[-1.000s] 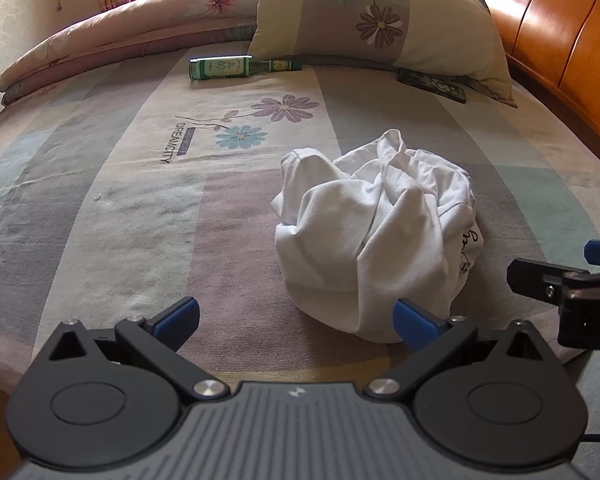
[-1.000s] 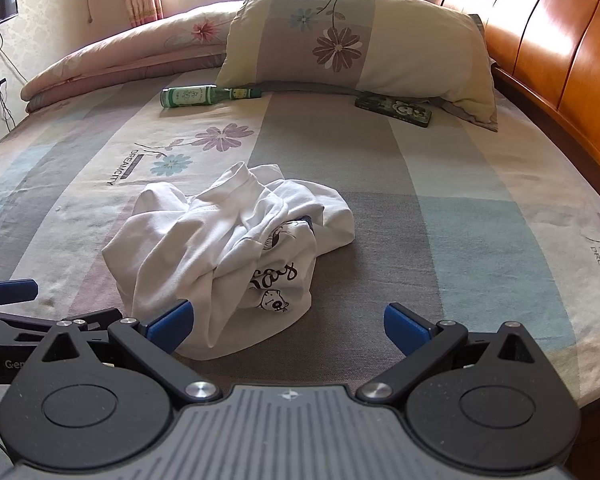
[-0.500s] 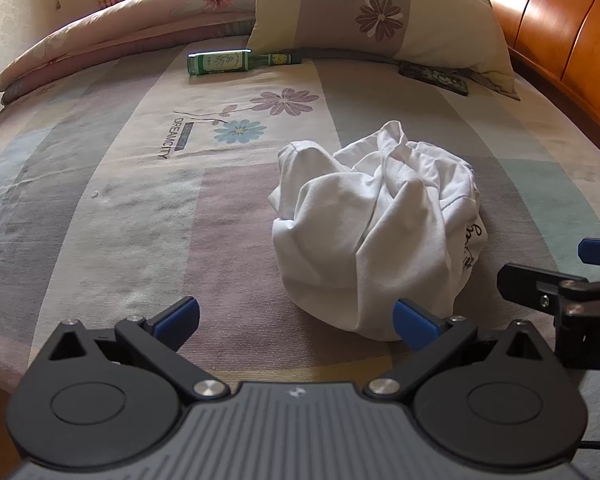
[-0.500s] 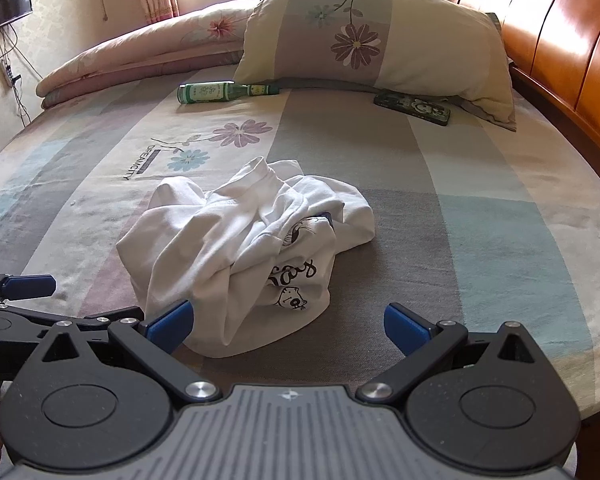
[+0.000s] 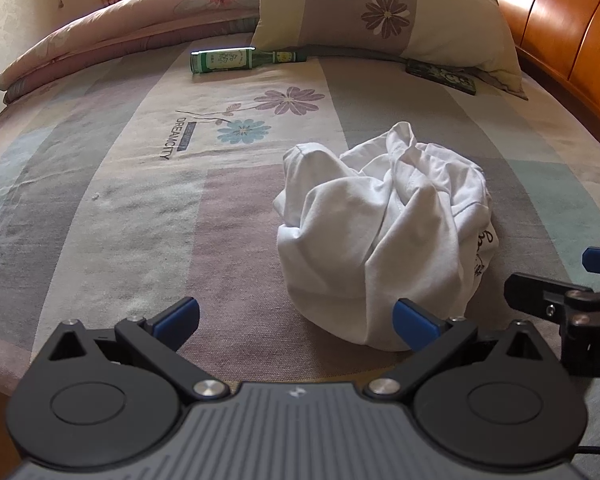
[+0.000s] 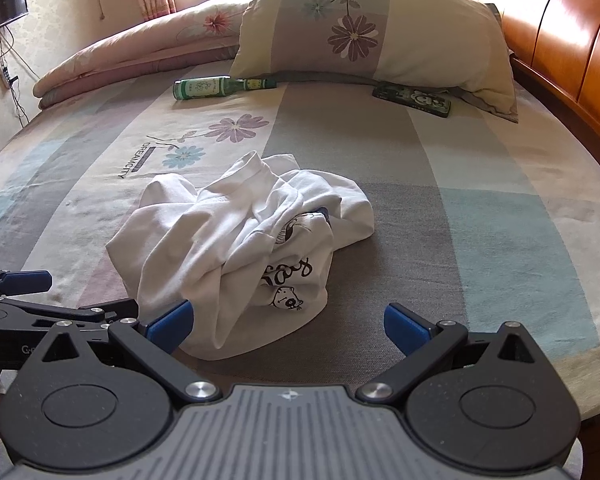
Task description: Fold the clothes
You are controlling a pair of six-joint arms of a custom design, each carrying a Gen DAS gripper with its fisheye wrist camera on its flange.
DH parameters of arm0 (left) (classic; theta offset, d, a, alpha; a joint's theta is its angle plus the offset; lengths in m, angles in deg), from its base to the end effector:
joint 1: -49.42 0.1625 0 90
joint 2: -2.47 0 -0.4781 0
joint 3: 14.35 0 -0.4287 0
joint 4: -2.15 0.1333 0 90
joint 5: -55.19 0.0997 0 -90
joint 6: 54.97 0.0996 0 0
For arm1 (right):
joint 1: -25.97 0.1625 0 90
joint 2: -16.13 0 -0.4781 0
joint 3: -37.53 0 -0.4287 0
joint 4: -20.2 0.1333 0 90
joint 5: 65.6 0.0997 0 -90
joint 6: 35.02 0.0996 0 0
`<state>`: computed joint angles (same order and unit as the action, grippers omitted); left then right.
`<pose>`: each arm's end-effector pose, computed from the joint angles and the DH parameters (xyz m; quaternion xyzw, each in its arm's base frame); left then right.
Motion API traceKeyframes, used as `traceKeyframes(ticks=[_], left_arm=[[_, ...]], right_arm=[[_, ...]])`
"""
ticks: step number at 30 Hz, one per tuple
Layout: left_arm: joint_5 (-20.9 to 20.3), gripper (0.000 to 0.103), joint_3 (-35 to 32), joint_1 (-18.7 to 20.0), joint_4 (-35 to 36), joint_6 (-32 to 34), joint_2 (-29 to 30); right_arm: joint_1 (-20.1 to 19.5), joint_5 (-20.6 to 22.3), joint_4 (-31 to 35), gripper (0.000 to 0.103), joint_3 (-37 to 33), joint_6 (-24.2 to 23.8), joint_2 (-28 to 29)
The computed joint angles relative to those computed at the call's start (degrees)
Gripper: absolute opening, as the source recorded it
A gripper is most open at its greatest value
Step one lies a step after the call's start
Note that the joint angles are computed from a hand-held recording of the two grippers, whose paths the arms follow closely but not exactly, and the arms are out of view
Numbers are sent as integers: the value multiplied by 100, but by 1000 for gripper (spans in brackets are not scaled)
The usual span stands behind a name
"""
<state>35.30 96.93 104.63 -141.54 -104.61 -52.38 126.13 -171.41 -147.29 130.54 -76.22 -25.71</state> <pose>-0.1618 -0.6307 0.1576 -0.0921 0.8133 -0.3713 0.4384 0.2380 -0.7262 0.1058 0.3897 -0.8828 0.1815 0.1894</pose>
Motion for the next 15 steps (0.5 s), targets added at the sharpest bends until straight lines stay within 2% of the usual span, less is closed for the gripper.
traceKeyframes(ticks=[15], left_arm=[[-60,102,-115,188,-26,149,29]], right_arm=[[27,-110,129,103,-161,17,146]])
